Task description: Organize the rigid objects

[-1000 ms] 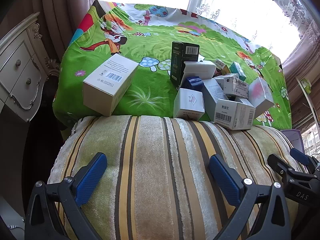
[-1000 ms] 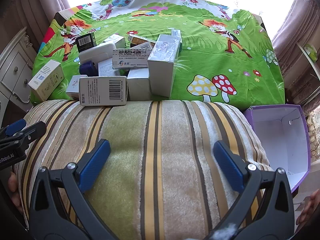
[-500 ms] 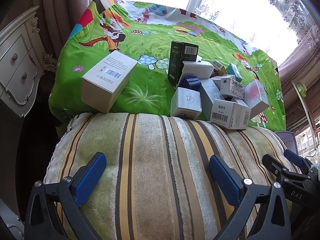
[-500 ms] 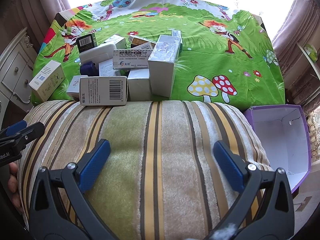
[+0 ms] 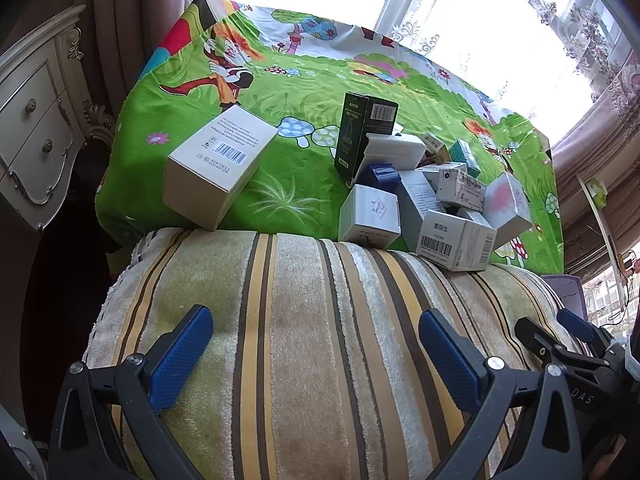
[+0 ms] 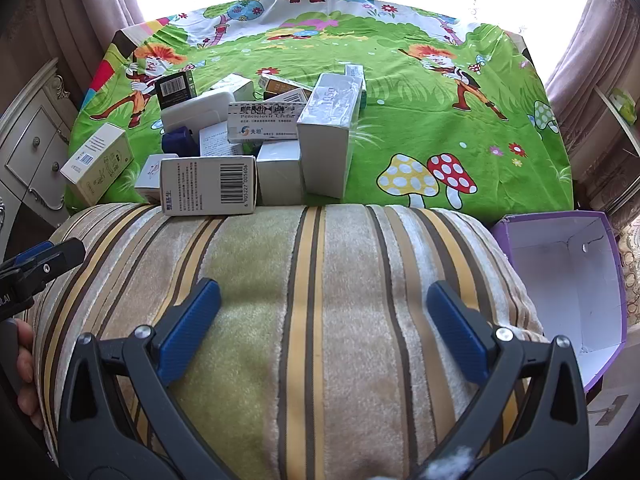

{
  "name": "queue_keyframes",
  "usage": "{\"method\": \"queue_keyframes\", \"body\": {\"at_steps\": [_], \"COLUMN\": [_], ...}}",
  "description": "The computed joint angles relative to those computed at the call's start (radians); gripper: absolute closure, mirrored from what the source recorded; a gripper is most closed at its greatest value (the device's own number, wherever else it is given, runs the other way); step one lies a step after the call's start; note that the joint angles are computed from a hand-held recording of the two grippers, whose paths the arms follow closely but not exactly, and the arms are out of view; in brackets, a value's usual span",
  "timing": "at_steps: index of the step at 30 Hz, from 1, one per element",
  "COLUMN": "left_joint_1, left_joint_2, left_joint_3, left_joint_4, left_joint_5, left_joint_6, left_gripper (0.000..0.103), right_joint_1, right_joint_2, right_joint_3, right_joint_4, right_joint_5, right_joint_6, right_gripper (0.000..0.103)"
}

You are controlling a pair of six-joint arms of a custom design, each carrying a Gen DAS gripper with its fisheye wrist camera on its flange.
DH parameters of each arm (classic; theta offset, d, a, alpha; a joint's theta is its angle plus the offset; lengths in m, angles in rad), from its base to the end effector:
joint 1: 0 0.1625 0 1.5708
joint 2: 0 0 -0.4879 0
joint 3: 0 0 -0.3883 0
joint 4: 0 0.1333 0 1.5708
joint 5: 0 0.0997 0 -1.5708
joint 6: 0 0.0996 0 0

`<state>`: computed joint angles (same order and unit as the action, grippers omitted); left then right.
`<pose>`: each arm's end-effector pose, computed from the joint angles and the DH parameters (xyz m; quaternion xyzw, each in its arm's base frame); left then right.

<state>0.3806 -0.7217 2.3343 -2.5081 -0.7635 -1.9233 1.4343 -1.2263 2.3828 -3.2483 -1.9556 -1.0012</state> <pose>-0.2810 -0.3335 -0.0192 -0.1895 0.8567 -0.3663 0.3098 0.0333 -0.4623 0.2358 0.3527 -0.8818 0.1135 0.2918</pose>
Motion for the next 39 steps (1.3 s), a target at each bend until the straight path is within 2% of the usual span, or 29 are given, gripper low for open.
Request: {"method": "queue_keyframes", "body": {"at_steps": [12, 16, 19, 26, 31, 35, 39], "left_joint_1": [0.009, 0.006, -0.002, -0.024, -0.036, -0.040, -0.024], "left_joint_2": [0.003, 0.004, 0.001, -0.006, -0.029, -0.066, -0.115], "left_joint_3": [-0.023, -0.015, 0.001, 0.011, 0.038, 0.046, 0.023], "left_joint_4": [0.048, 0.032, 0.001, 0.021, -0.001, 0.071, 0.235], "left_joint_5": [-0.004, 0.001, 0.011, 0.040, 0.055, 0.063, 0.070], "left_joint_6": [0.000, -0.001, -0.008, -0.054, -0.081, -0.138, -0.179], "left_gripper": [0.000, 0.000, 0.000, 0.001, 0.011, 0.012, 0.013], "right_joint_1": [0.001, 0.013, 0.017, -0.001, -0.008, -0.012, -0.008], "right_joint_2": [0.003, 0.006, 0.001, -0.021, -0.035, -0.044, -0.043], "right_joint_3": [-0.008, -0.021, -0.046, -0.049, -0.059, -0.078, -0.110], "right_joint_4": [0.012, 0.045, 0.111, 0.141, 0.174, 0.210, 0.256], "right_joint_5": [-0.007, -0.029, -0.037, 0.019, 0.052, 0.079, 0.102], "right_joint_6": [0.004, 0.016, 0.029, 0.046, 0.053, 0.071, 0.104], "right_gripper": [0.000, 0.000, 0.000, 0.000, 0.000, 0.000, 0.000]}}
